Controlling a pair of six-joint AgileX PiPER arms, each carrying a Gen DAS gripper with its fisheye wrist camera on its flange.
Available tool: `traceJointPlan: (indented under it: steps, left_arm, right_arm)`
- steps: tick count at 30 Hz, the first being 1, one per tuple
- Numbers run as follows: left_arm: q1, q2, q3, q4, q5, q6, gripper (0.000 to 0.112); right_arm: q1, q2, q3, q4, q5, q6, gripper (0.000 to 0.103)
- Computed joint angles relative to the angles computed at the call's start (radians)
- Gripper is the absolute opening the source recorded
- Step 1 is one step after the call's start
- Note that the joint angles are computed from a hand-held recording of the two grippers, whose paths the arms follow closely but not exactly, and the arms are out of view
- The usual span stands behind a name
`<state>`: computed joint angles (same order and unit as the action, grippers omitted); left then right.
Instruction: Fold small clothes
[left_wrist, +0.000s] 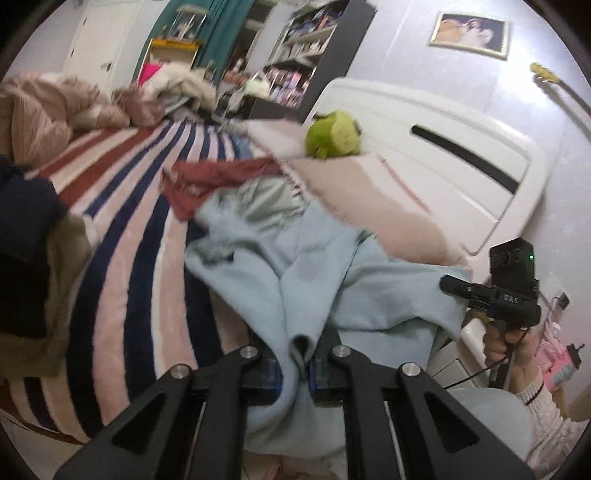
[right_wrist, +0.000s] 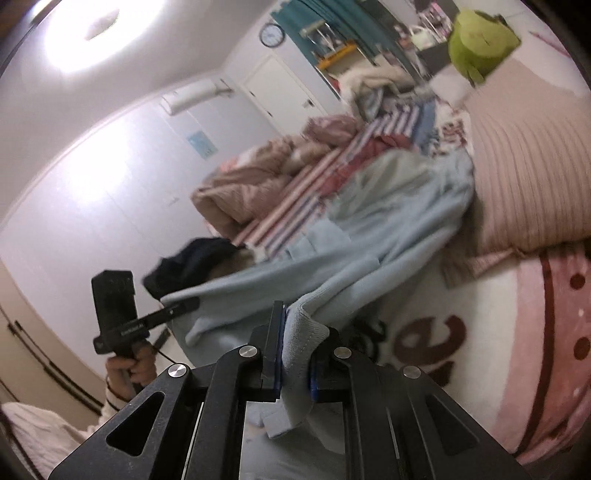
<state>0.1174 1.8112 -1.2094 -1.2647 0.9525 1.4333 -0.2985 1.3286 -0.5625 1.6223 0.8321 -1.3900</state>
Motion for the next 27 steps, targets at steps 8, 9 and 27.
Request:
traceJointPlan:
  steps: [8, 9, 27]
  left_arm:
    - [0.211, -0.165, 0.069, -0.006, 0.223, 0.043, 0.007]
    - [0.221, -0.170, 0.056, 0.010, 0.231, 0.025, 0.007]
    - [-0.263, 0.742, -1.154, 0.698, 0.000, -0.873, 0.019]
  right_arm:
    - [0.015, -0.305, 0.030, -0.111, 0.028, 0.204, 0.004]
    - [0.028, -0.326, 0.014, -0.154, 0.009, 0.260, 0.004]
    - [0.061, 0.592, -0.700, -0.799, -0.244, 0.692, 0.007]
